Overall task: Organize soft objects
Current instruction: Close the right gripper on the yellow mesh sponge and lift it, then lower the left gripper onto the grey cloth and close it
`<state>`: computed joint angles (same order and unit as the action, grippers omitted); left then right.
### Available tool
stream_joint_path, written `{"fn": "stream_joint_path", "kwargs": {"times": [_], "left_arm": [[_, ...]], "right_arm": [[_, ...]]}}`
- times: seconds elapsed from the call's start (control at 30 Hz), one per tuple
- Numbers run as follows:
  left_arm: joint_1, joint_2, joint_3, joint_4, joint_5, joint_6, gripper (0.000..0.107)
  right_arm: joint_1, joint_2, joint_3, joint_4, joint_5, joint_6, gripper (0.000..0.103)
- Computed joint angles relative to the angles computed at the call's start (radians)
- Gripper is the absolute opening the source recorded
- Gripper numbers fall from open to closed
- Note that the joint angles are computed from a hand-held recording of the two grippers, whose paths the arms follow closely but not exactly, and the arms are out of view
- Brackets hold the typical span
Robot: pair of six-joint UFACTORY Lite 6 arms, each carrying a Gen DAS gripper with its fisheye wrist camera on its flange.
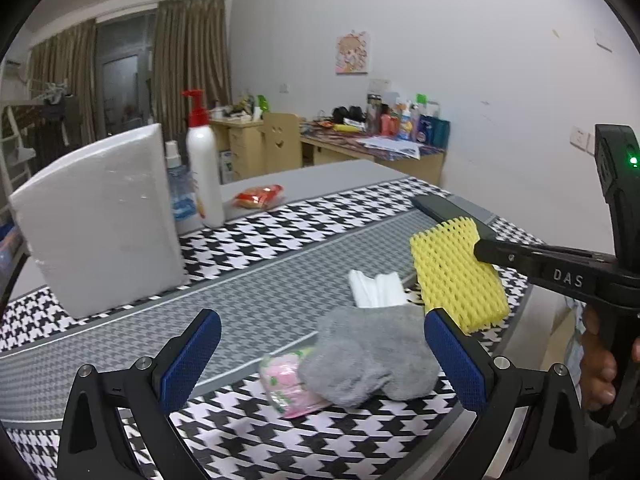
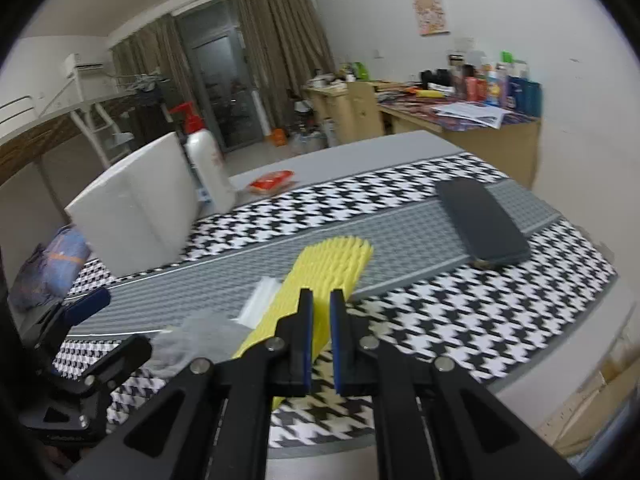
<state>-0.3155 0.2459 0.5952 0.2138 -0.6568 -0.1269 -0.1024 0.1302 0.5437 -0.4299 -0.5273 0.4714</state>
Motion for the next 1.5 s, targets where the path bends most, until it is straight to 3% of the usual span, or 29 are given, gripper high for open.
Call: {"fn": "stream_joint_path", "kwargs": {"times": [0.2,0.37,0.5,0.6,0.67,0.73,0.8,0.83,0.87,0.93,1.23,1.3,1.37,1.43,1.5], "left_arm": [[-0.047,0.039,0.036,0.015,0.036,0.005,0.098],[-0.088,0.097,0.097,0.013,0.119,0.016,0.070],[-0.101,0.113,0.104,-0.006,0.138,0.038,0.059],[-0.109,0.125,0.112,-0.031,0.152,0.067,0.041],[-0.111,0.128,0.115,-0.056,0.163,0.088,0.022],[-0.108,0.126,0.113,-0.058,0.163,0.089,0.017],[-0.108,0.122,0.109,-0.055,0.163,0.090,0.015],[-0.110,0.121,0.111,-0.056,0.165,0.091,0.013],[-0.109,0.118,0.109,-0.047,0.164,0.085,0.009],[-0.100,0.102,0.097,-0.016,0.153,0.065,0.005],[-0.086,0.026,0.030,0.078,0.113,0.012,0.005],[-0.096,0.023,0.023,0.080,0.112,0.017,0.013],[-0.120,0.027,0.024,0.037,0.120,0.056,0.054],[-0.129,0.018,0.004,0.032,0.086,0.064,0.065],[-0.144,0.016,0.002,0.033,0.082,0.075,0.064]], "right_arm": [[-0.067,0.010,-0.017,-0.002,-0.006,-0.018,0.011],[-0.102,0.031,-0.026,-0.022,-0.020,-0.015,0.011],[-0.115,0.049,-0.021,-0.037,-0.029,-0.006,0.011],[-0.114,0.053,-0.024,-0.034,-0.034,-0.012,0.011],[-0.116,0.054,-0.028,-0.035,-0.035,-0.009,0.011],[-0.118,0.062,-0.021,-0.036,-0.022,-0.006,0.011],[-0.113,0.069,-0.018,-0.011,-0.009,-0.025,0.017],[-0.111,0.072,-0.016,-0.001,-0.004,-0.028,0.029],[-0.111,0.071,-0.018,-0.001,-0.003,-0.025,0.047],[-0.119,0.062,-0.034,-0.001,-0.026,-0.020,0.065],[-0.077,0.102,-0.018,0.099,0.002,-0.106,0.065],[-0.079,0.108,-0.020,0.085,-0.002,-0.094,0.065],[-0.082,0.108,-0.024,0.078,-0.006,-0.089,0.065],[-0.088,0.107,-0.027,0.065,-0.009,-0.081,0.065],[-0.089,0.107,-0.025,0.063,-0.007,-0.079,0.065]]}}
